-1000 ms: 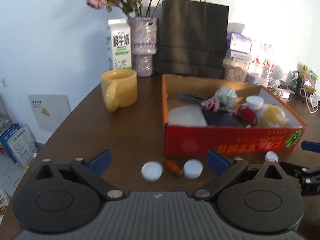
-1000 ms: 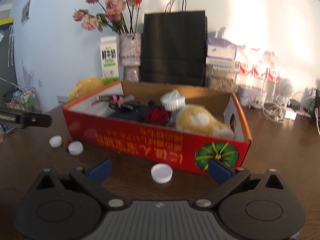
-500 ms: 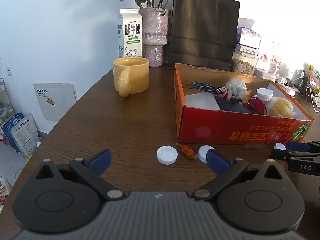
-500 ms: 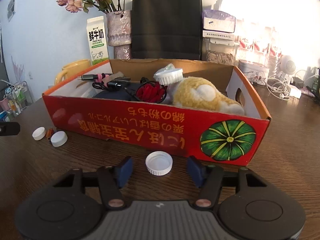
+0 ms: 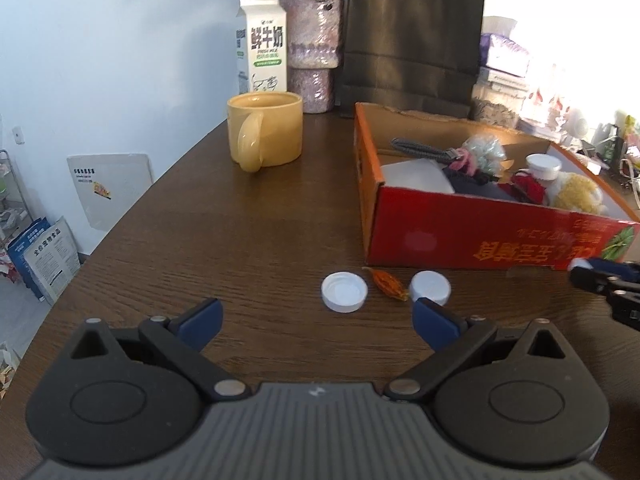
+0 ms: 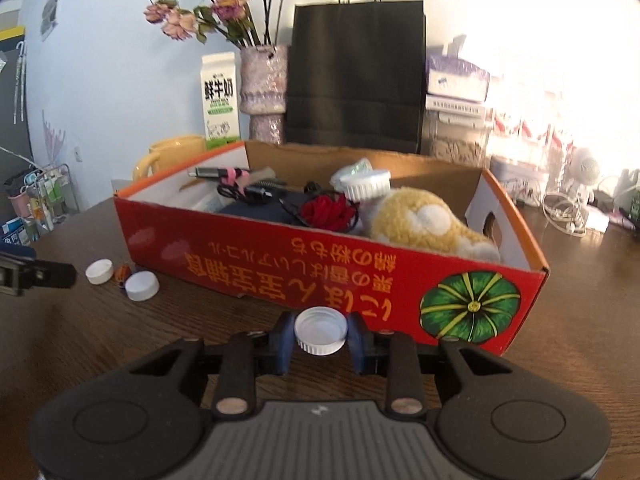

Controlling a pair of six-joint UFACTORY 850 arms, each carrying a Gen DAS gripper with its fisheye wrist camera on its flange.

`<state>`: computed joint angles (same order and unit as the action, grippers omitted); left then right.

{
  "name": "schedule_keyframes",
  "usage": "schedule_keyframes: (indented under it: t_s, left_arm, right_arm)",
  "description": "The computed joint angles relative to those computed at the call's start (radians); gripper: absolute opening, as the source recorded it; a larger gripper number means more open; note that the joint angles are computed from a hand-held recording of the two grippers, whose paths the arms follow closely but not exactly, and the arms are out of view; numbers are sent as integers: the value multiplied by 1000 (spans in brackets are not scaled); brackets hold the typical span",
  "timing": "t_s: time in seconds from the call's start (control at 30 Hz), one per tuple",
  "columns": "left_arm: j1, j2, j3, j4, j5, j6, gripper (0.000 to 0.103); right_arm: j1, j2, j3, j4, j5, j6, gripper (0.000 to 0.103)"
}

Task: Organize objects
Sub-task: 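Grasp a small white cap with the right gripper while the left gripper grasps another white cap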

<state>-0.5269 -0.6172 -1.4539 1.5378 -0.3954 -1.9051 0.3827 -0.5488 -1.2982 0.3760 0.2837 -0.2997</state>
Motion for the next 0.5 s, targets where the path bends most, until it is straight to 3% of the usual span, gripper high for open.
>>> schedule_keyframes:
  t_s: [0.2, 0.4, 0.5]
  left_arm:
    - [8, -62, -79, -140, -21, 153, 99]
    - [10, -98, -123, -180, -22, 204, 87]
    - [6, -100, -125, -140, -10, 172, 70]
  right_arm:
    - [5, 9, 16, -6, 36, -2, 27]
    - [5, 10, 17, -7, 36, 0, 27]
    - [5, 9, 16, -5, 35, -1, 27]
